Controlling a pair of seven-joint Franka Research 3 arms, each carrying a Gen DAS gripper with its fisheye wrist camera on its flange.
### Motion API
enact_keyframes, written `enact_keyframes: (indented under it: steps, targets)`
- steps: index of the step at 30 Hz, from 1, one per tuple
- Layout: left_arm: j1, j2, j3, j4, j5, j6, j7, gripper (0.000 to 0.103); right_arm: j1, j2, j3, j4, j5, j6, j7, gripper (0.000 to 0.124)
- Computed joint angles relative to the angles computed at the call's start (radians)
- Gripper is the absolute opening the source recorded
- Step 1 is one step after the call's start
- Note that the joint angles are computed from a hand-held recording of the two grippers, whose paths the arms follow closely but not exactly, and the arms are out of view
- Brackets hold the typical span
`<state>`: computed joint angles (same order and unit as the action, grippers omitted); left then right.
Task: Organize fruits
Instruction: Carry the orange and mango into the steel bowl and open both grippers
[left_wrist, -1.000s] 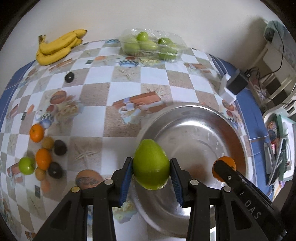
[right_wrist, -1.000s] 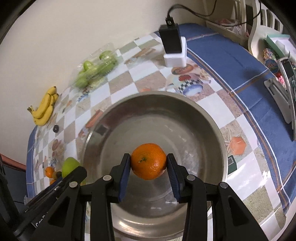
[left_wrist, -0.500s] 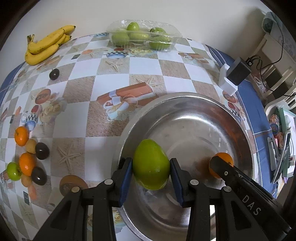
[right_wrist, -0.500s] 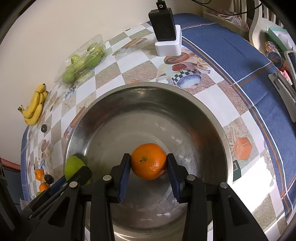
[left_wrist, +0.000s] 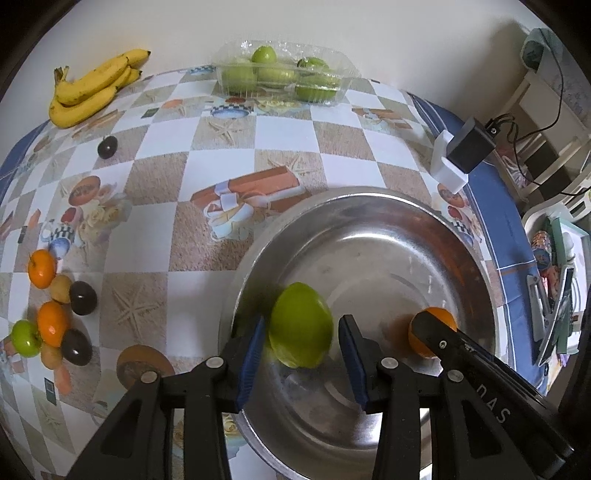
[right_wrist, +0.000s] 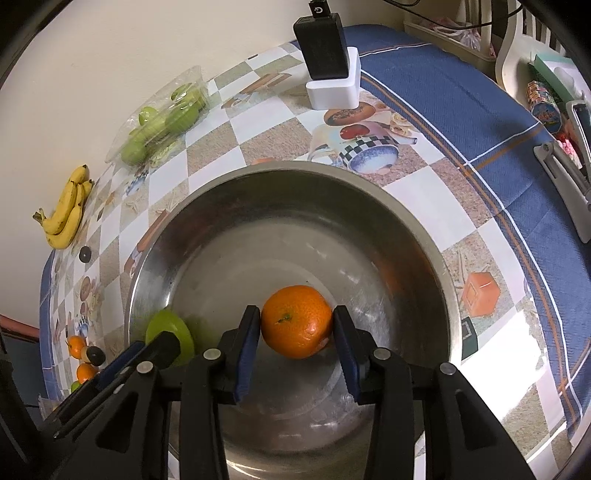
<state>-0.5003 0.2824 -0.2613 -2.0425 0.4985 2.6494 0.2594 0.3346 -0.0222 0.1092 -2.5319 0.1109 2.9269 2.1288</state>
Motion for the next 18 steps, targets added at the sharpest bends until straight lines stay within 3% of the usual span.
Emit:
enact_keyframes:
  steps: [9,18]
  targets:
    - [0.004,-0.045,-0.002,-0.021,-0.003,-0.008,-0.015,0.052,-0.011,-0.042,0.008,-0.010,-0.054,0.000,0.035,0.045]
    - [0.028,-0.121,-0.007,-0.076,-0.005,-0.069,-0.082,0.055,0.006,-0.088,0.016,-0.026,0.048,0.010,-0.046,0.045]
